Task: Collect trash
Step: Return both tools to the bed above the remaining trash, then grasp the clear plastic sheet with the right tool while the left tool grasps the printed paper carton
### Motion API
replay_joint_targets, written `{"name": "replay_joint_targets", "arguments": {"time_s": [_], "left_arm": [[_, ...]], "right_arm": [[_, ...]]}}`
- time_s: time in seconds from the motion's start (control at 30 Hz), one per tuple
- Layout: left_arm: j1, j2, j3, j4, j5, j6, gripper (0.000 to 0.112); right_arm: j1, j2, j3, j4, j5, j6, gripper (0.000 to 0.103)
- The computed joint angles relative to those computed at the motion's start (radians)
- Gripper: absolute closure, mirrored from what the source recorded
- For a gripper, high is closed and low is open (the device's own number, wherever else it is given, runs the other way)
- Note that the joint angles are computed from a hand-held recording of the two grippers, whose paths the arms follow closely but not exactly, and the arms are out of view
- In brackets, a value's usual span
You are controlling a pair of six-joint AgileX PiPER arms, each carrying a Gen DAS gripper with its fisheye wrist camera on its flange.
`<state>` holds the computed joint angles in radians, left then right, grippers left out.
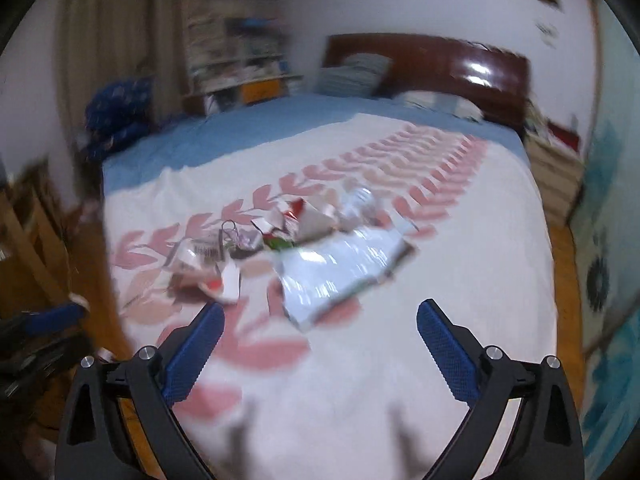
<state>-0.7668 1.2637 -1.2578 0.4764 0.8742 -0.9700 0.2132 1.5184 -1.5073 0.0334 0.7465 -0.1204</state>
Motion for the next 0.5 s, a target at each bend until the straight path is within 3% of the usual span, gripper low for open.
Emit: {"name": "replay_joint_targets", "arguments": {"time_s": [0.13, 0.17, 0.27, 0.33, 0.37, 0.4, 0.43, 0.5], "left_arm": [[0.169, -0.003, 0.028, -0.165, -0.092, 0.122, 0.038], [0.211, -0.003, 0.04, -0.22, -0.123, 0.155, 0.038], [0.273, 0.022, 0.045, -0.307, -0.171, 0.217, 0.038], [0.287, 0.056, 0.024, -0.325, -0.168, 0.245, 0.038], [0.295, 0.075, 0.011, -0.342, -0.172, 0.264, 0.036], [0.305, 0.09, 0.0, -0.362, -0.175, 0.28, 0.033], [0.318, 0.108, -0.01, -0.391, -0.185, 0.298, 0.032], [0.338, 0.145, -0.035, -0.431, -0.187, 0.324, 0.032]], "right_arm": [[0.092, 0.249, -0.234, -0.133, 0.055, 0.109, 0.01], [0.102, 0.332, -0.323, -0.142, 0.107, 0.119, 0.01], [0.112, 0.497, -0.514, -0.18, 0.265, 0.151, 0.026], [0.081, 0.539, -0.56, -0.128, 0.337, 0.132, 0.063], [0.067, 0.526, -0.544, -0.104, 0.323, 0.121, 0.064], [0.057, 0.515, -0.528, -0.088, 0.312, 0.118, 0.084], [0.048, 0.496, -0.499, -0.074, 0.297, 0.116, 0.091], [0.034, 0.442, -0.417, -0.052, 0.247, 0.111, 0.094]]}}
